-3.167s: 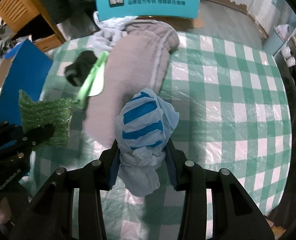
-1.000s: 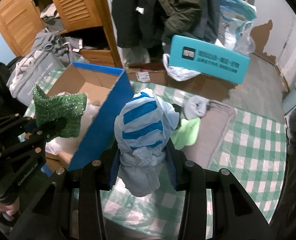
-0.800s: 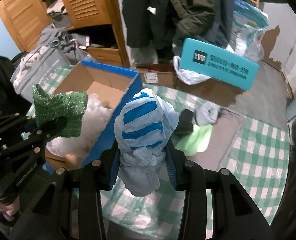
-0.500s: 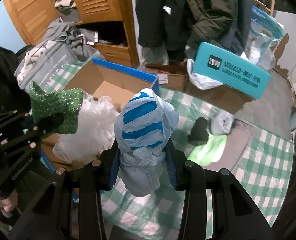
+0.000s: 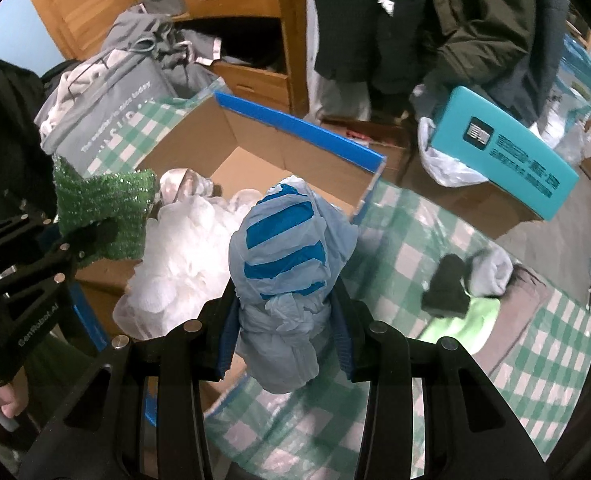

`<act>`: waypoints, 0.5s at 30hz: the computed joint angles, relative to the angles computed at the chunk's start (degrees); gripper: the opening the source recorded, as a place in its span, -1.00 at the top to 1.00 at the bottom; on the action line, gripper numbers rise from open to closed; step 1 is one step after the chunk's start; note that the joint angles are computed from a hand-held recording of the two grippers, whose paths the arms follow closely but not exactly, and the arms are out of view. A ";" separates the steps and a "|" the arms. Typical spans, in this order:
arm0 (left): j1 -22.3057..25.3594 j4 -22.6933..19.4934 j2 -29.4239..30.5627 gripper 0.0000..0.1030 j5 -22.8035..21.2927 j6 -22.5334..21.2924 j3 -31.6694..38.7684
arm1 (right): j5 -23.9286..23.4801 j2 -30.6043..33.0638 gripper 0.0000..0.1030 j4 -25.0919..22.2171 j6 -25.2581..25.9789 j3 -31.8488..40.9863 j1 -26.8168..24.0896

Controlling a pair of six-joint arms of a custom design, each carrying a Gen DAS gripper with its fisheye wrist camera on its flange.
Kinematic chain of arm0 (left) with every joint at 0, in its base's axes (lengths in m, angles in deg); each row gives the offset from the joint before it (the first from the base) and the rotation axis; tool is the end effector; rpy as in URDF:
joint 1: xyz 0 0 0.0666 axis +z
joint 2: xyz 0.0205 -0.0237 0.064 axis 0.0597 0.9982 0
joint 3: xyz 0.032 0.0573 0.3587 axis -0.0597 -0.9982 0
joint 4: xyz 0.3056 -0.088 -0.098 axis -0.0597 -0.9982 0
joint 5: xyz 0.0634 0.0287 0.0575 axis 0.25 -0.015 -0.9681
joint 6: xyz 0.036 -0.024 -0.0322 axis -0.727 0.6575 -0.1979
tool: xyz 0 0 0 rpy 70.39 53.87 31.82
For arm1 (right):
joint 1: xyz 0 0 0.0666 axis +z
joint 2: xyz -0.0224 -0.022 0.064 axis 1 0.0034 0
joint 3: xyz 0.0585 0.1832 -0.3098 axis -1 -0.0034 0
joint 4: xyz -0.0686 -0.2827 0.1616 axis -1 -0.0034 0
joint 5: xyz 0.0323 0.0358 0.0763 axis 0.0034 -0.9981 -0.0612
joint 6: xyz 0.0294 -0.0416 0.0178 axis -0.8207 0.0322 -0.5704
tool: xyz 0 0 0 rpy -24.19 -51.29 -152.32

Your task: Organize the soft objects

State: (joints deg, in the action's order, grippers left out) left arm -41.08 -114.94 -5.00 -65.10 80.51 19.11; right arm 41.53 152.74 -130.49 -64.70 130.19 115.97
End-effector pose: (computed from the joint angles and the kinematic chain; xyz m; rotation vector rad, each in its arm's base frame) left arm 0.2728 -0.2460 0.4250 -0.3160 2.6042 0.1714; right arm 0.3632 0.1873 0.4310 -0.9462 2.5719 0.3974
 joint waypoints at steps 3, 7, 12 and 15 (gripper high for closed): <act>0.98 0.67 -0.47 0.75 0.76 0.35 -1.40 | 0.52 1.30 0.23 0.09 -0.46 0.72 1.21; 1.93 1.17 -0.83 0.73 1.79 0.66 -2.66 | 1.22 2.82 0.23 0.23 -0.47 1.72 2.48; 2.24 0.54 -1.15 0.24 1.16 1.83 -2.98 | 2.60 3.07 0.15 2.16 0.11 1.55 3.84; 1.82 -0.32 -1.11 0.13 -0.28 1.71 -2.39 | 3.39 2.71 -0.08 3.26 0.01 1.40 4.22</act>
